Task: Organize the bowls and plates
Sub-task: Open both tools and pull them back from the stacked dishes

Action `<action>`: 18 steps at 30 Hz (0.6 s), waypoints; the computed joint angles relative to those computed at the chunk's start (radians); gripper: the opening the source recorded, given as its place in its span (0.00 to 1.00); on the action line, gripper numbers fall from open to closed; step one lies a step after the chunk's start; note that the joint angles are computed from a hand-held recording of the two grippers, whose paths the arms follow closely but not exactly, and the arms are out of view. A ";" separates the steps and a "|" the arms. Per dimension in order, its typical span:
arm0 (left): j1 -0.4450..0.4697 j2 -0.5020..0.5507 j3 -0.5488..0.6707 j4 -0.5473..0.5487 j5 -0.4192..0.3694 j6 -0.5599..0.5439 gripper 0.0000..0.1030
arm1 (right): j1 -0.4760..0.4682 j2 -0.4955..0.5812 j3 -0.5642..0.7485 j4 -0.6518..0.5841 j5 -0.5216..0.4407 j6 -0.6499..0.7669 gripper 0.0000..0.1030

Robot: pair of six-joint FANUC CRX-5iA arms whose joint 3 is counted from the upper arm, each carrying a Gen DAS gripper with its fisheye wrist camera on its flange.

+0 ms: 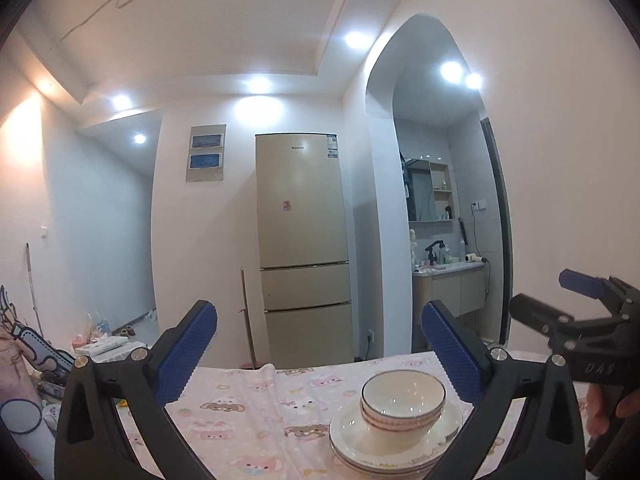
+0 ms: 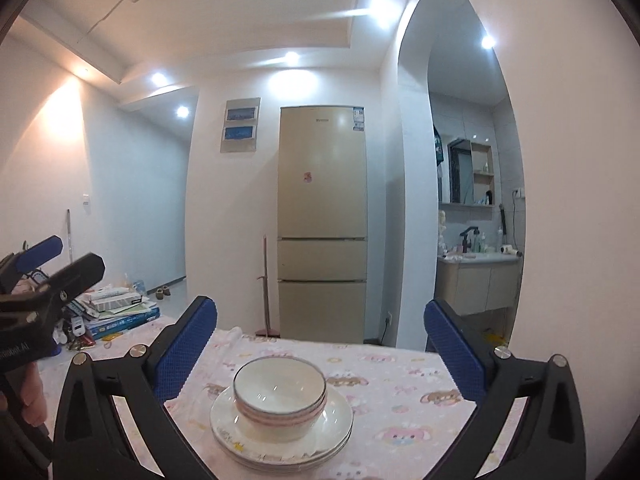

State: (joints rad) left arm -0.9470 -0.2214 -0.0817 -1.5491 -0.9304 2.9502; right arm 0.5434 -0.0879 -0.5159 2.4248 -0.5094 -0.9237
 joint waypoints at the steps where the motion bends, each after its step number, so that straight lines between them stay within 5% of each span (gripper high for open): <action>1: -0.017 -0.006 -0.011 -0.005 -0.017 0.002 1.00 | 0.000 -0.015 -0.008 0.001 0.018 -0.014 1.00; 15: -0.019 0.001 -0.120 0.026 -0.008 0.162 1.00 | -0.008 -0.003 -0.115 0.033 -0.072 -0.178 1.00; 18: -0.021 0.010 -0.145 0.005 -0.033 0.225 1.00 | 0.038 0.036 -0.135 -0.034 -0.172 -0.115 1.00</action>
State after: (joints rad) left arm -0.9678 -0.2116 -0.2263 -1.5442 -0.9633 3.1749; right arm 0.5816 -0.0523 -0.6509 2.3912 -0.6811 -1.0387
